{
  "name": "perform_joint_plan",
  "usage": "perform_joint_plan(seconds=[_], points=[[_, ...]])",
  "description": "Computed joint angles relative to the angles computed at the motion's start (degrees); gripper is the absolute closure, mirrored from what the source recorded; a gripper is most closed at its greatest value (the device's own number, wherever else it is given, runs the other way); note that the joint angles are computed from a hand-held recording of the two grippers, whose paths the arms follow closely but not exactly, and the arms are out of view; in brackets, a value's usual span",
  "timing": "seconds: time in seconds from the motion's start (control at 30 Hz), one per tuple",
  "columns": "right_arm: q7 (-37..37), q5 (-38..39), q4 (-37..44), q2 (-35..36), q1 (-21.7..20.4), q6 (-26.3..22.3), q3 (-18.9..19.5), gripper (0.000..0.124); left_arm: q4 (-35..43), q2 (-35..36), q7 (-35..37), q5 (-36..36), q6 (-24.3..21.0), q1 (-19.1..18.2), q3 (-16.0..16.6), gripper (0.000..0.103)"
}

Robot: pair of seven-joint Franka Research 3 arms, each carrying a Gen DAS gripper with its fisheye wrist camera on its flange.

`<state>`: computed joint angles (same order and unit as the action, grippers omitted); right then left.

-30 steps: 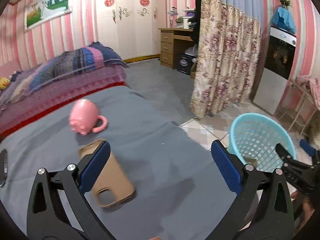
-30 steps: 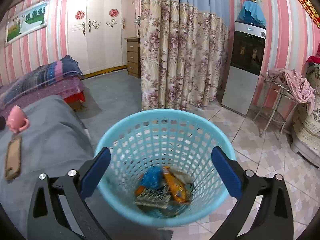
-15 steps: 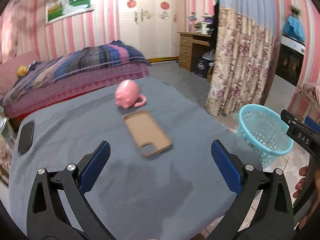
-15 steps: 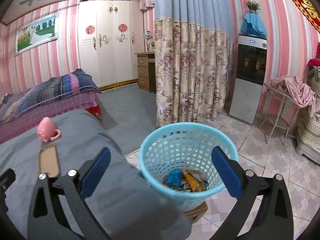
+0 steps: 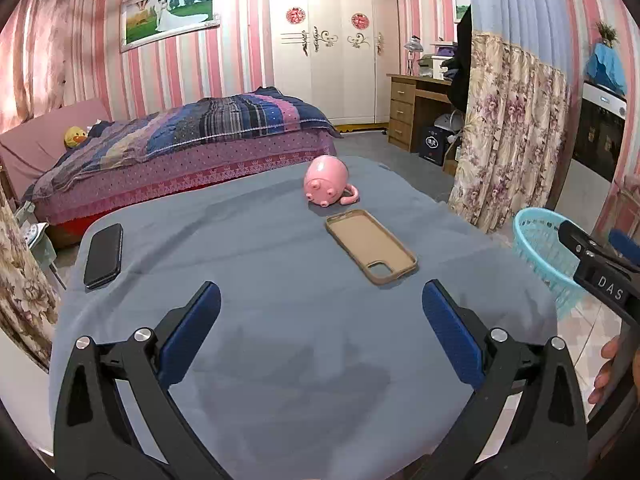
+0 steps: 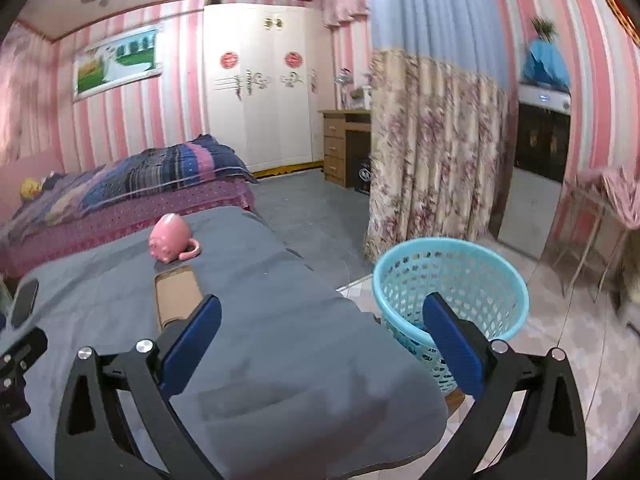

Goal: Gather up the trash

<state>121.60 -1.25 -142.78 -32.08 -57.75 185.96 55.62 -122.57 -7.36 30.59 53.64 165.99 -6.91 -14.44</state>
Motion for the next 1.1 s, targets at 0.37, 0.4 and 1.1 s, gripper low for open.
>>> perform_joint_plan(seconds=[0.37,0.4,1.1], points=[[-2.1,0.0,-0.4,1.9,4.7,0.1,0.3,0.025,-3.4,-0.4,0.3,1.2,3.6,2.2,0.8,0.006],[-2.1,0.0,-0.3,2.0,4.9,0.1,0.2,0.025,-3.6,-0.4,0.0,1.3,3.7,2.4,0.8,0.006],[-6.9,3.5,0.9,3.7,5.1,3.7,4.3,0.025,-4.8,-2.1,-11.1,12.3,5.3,6.0,-0.2,0.006]])
